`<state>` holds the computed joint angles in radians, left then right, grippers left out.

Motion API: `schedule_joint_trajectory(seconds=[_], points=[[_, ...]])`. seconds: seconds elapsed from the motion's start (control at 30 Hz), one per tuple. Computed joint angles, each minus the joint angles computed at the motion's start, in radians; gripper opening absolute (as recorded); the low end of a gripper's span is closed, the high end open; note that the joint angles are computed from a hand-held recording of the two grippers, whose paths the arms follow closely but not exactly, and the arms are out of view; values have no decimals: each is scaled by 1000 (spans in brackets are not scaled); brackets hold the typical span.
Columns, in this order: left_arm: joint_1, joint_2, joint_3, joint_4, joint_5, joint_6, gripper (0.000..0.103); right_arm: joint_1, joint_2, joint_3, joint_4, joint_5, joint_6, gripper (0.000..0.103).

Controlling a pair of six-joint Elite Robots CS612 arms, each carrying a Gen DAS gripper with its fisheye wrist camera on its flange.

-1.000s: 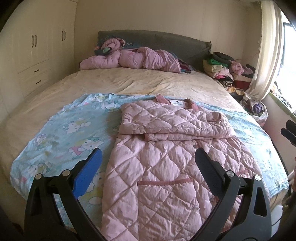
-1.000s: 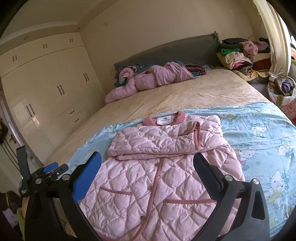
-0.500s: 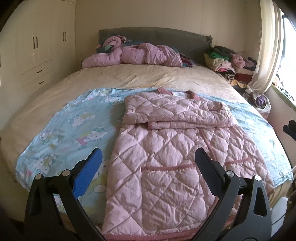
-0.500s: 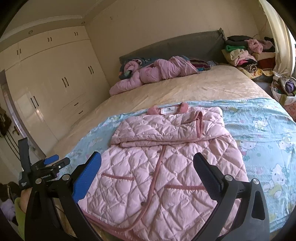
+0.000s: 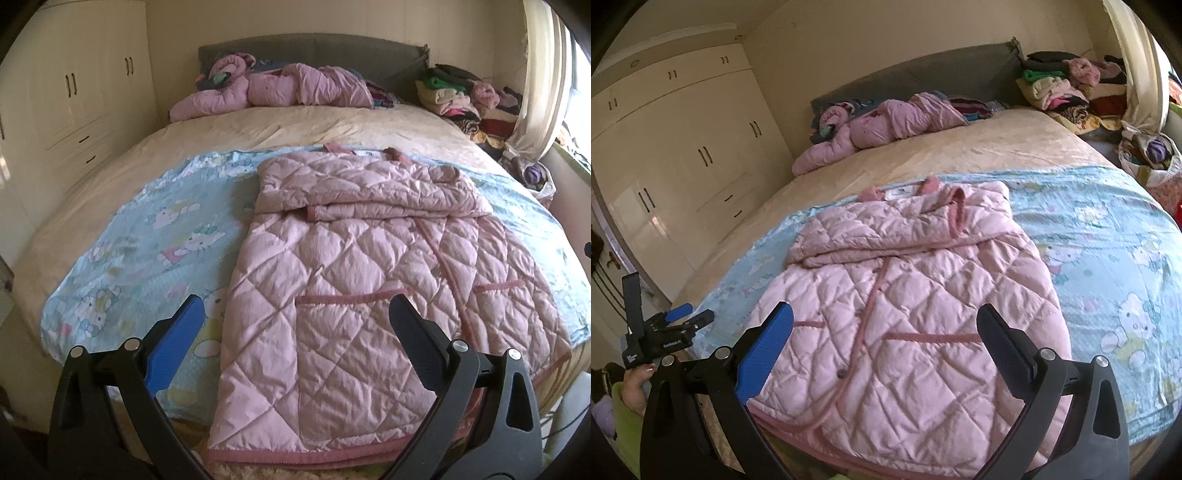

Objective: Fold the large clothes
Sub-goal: 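Move both tools down toward the ribbed edges of the jacket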

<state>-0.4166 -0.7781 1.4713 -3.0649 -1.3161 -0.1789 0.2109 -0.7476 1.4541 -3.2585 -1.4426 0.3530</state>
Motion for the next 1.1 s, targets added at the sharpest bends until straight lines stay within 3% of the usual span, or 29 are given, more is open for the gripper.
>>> schedule_joint_trajectory(seconds=[0.37, 0.67, 1.1], points=[[7, 19, -3, 62, 2, -9, 94, -19, -5, 44, 16, -4, 12, 99], [37, 33, -1, 131, 4, -60, 94, -32, 5, 58, 41, 16, 19, 99], [85, 50, 12, 202, -188, -128, 94, -49, 0, 85, 75, 23, 40, 99]])
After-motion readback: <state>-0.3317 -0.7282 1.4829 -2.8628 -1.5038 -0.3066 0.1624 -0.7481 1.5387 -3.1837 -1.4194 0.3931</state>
